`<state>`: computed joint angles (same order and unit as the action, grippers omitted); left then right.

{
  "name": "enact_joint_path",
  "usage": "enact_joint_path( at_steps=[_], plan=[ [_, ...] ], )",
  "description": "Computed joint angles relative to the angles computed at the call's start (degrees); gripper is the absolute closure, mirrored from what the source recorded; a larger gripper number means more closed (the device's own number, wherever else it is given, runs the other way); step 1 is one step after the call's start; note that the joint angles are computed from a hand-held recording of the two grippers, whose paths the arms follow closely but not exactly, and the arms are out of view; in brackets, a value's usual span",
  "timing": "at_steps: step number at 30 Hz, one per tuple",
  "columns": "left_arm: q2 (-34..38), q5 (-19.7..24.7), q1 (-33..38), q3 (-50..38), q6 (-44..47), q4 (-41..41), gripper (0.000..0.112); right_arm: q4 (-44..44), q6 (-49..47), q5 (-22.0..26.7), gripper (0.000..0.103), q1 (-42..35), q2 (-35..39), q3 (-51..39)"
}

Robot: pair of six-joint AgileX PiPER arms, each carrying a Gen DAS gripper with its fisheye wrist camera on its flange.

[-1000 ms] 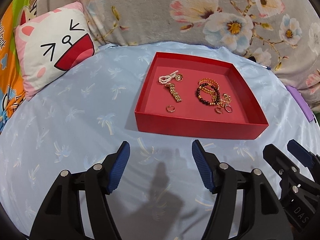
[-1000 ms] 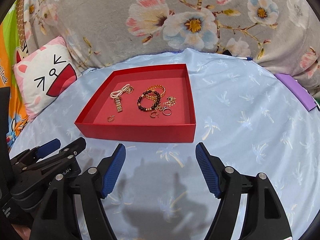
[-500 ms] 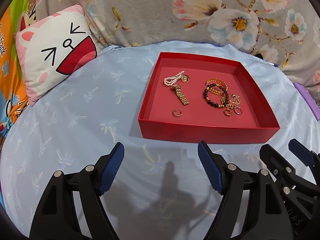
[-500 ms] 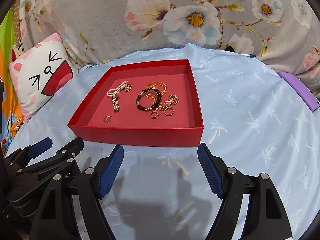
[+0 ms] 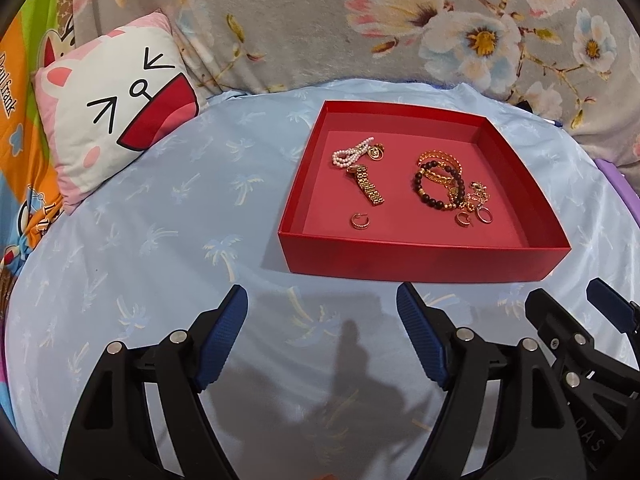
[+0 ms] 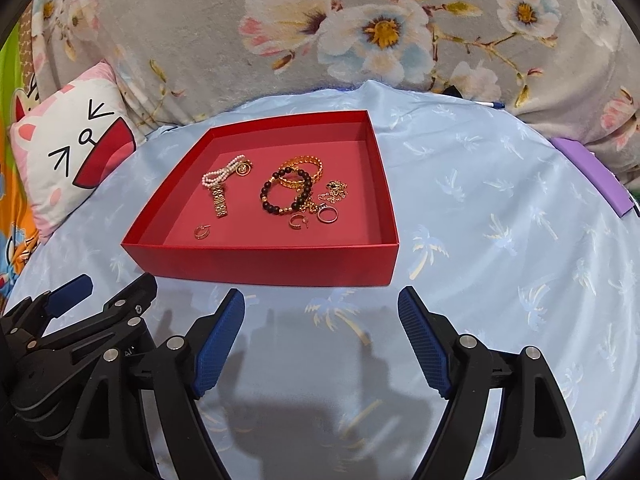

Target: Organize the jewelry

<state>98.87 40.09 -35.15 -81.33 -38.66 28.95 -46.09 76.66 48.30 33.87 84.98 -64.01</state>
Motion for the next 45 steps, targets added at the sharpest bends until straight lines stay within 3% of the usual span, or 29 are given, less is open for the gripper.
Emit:
enact_joint_path(
  at_steps=[45],
  plan=[
    [-0.21,0.77,-0.29,0.27,-1.68,2.33,0.038,-0.19,0.12,0.01,0.026,-0.08,-0.23,0.32]
  ],
)
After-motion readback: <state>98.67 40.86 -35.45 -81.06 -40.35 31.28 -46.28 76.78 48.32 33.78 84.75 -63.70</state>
